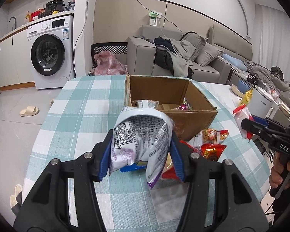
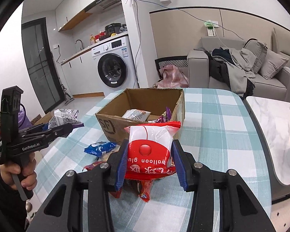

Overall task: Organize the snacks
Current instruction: 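Lift both held bags and carry them over the cardboard box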

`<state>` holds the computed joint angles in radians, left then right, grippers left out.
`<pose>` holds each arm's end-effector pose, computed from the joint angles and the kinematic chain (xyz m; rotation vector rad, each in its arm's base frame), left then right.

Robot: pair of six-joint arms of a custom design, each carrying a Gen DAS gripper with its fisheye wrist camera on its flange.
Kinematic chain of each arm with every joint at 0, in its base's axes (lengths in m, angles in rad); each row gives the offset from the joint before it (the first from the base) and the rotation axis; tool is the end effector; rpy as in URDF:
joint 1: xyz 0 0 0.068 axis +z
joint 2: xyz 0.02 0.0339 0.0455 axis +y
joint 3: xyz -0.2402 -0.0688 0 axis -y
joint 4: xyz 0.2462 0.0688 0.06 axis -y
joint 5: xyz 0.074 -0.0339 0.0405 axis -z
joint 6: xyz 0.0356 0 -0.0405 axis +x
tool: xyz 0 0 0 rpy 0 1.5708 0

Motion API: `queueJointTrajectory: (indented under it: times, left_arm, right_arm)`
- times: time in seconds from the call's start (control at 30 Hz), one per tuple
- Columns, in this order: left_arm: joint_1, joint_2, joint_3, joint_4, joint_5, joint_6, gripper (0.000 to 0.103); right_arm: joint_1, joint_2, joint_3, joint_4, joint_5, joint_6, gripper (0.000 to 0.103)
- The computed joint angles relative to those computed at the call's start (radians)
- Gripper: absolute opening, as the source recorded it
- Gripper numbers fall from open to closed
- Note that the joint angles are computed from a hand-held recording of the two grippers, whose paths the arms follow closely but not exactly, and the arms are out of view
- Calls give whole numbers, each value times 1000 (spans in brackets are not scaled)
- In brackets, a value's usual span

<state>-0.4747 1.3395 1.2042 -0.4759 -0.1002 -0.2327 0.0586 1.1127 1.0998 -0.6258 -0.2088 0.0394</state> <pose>0.2743 -0.1370 0.3108 0.2079 2.1836 -0.2921 0.2472 0.0219 0.3209 -0.1374 2.2037 0.2851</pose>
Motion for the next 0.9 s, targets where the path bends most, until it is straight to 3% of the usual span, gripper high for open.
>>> queueJointTrajectory:
  times: [0.9]
  left_arm:
    - [14, 320, 372, -19, -1, 42, 51]
  right_arm:
    - [26, 300, 260, 63, -18, -3, 44]
